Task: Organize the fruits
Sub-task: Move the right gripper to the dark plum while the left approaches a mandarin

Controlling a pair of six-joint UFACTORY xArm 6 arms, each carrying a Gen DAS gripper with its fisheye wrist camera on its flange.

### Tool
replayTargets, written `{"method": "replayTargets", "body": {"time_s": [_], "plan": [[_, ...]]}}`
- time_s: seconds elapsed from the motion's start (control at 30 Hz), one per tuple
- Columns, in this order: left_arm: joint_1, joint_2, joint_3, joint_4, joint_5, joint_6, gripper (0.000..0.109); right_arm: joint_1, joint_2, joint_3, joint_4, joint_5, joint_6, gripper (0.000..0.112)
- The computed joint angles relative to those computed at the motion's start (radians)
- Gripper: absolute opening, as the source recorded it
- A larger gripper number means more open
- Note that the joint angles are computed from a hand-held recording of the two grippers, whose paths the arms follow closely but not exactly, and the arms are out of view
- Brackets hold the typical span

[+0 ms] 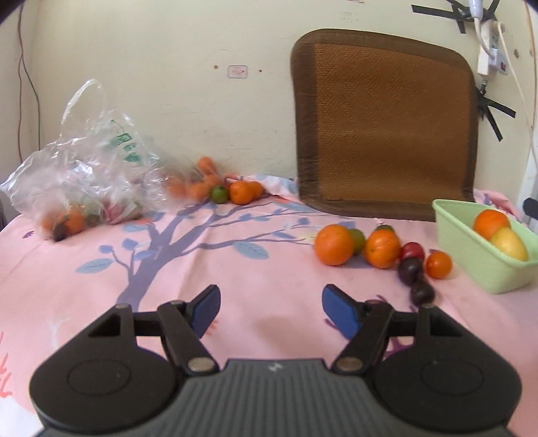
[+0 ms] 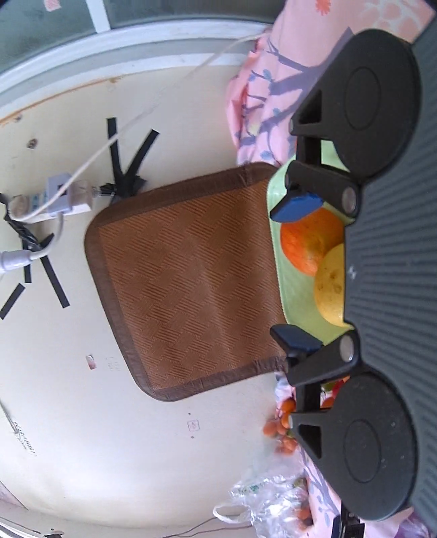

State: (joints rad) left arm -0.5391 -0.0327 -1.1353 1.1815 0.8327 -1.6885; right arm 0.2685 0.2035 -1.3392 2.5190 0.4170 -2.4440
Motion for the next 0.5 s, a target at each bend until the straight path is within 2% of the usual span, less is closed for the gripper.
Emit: {"method": "replayTargets", "body": {"time_s": [0.1, 0.2, 0.27, 0.3, 0.4, 0.43, 0.5], "plan": [[0.010, -0.021, 0.028, 0.024, -0.028, -0.046, 0.069, 0.003, 0.010, -0.017, 0.065, -0.016, -0.079, 0.069], [0.016, -0.033, 0.045, 0.044, -0.050, -0.075, 0.070, 0.005, 0.018, -0.030, 0.051, -0.028, -0.069, 0.068], [0.016, -0.039, 0.053, 0.060, -0.062, -0.092, 0.070, 0.010, 0.019, -0.038, 0.070, -0.049, -0.083, 0.063], [0.017, -0.042, 0.057, 0.068, -0.068, -0.099, 0.070, 0.013, 0.016, -0.041, 0.056, -0.059, -0.065, 0.056], [0.019, -0.048, 0.066, 0.096, -0.086, -0.124, 0.070, 0.029, -0.008, -0.022, -0.044, -0.052, 0.022, 0.045], [0.019, -0.052, 0.070, 0.107, -0.092, -0.133, 0.070, 0.039, -0.016, -0.013, -0.102, -0.048, 0.065, 0.039], [0.021, -0.058, 0.079, 0.129, -0.103, -0.155, 0.070, 0.068, -0.022, -0.008, -0.252, -0.056, 0.177, 0.035]]}}
